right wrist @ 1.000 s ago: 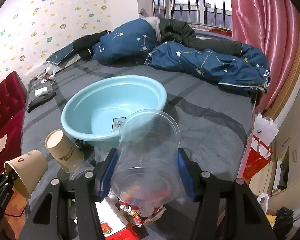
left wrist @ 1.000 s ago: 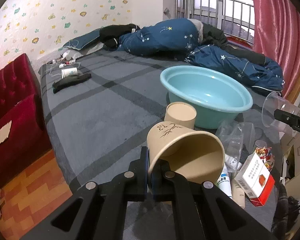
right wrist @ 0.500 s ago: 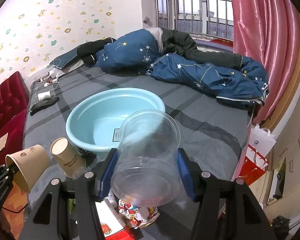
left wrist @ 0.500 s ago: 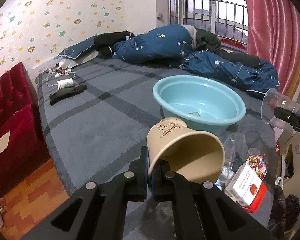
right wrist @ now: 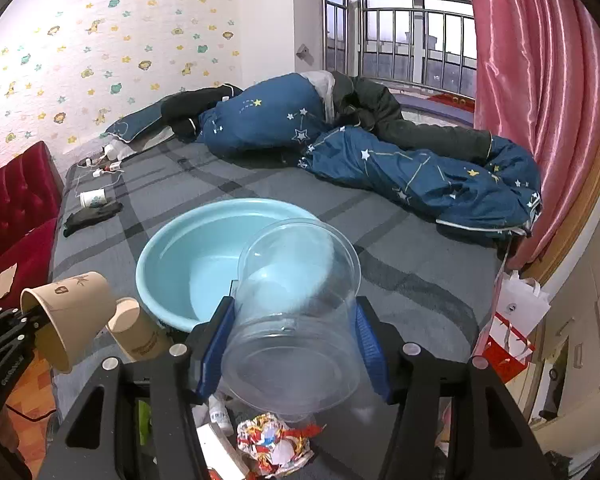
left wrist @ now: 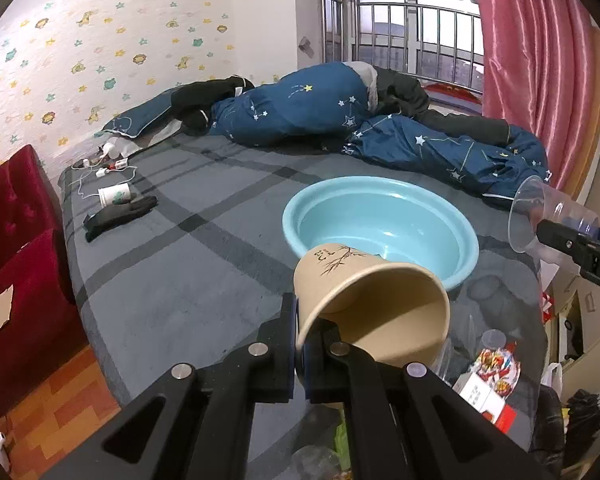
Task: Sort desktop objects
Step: 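Carry both cups over the light-blue basin and lower them inside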
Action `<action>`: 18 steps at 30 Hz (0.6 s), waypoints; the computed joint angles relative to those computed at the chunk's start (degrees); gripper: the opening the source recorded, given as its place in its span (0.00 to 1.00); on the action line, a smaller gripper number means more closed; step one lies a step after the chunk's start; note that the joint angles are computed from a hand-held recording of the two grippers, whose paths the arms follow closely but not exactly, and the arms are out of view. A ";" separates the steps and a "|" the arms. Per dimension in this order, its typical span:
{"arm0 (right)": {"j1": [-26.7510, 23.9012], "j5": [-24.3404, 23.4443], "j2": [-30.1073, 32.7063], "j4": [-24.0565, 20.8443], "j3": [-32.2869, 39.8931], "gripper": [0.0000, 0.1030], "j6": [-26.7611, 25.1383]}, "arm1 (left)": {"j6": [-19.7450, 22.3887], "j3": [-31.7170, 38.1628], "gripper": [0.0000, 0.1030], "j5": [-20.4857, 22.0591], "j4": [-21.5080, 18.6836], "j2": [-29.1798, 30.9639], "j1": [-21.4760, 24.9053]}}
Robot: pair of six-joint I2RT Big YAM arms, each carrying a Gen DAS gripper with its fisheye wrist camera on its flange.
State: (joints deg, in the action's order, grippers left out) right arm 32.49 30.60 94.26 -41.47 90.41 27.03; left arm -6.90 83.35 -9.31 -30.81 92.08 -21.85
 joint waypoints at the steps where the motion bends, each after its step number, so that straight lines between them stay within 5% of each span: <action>1: -0.10 -0.05 0.13 -0.02 0.32 0.60 -0.30 | 0.13 0.74 0.02 0.01 -0.16 0.37 -0.06; 18: -2.02 -1.35 4.11 -0.85 7.44 0.60 -3.40 | 0.95 10.94 0.02 1.49 -3.37 6.31 -0.25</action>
State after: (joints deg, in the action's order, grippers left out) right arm 30.47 29.25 98.37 -42.32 97.86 23.63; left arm -5.95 94.30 -7.82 -34.18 98.39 -22.11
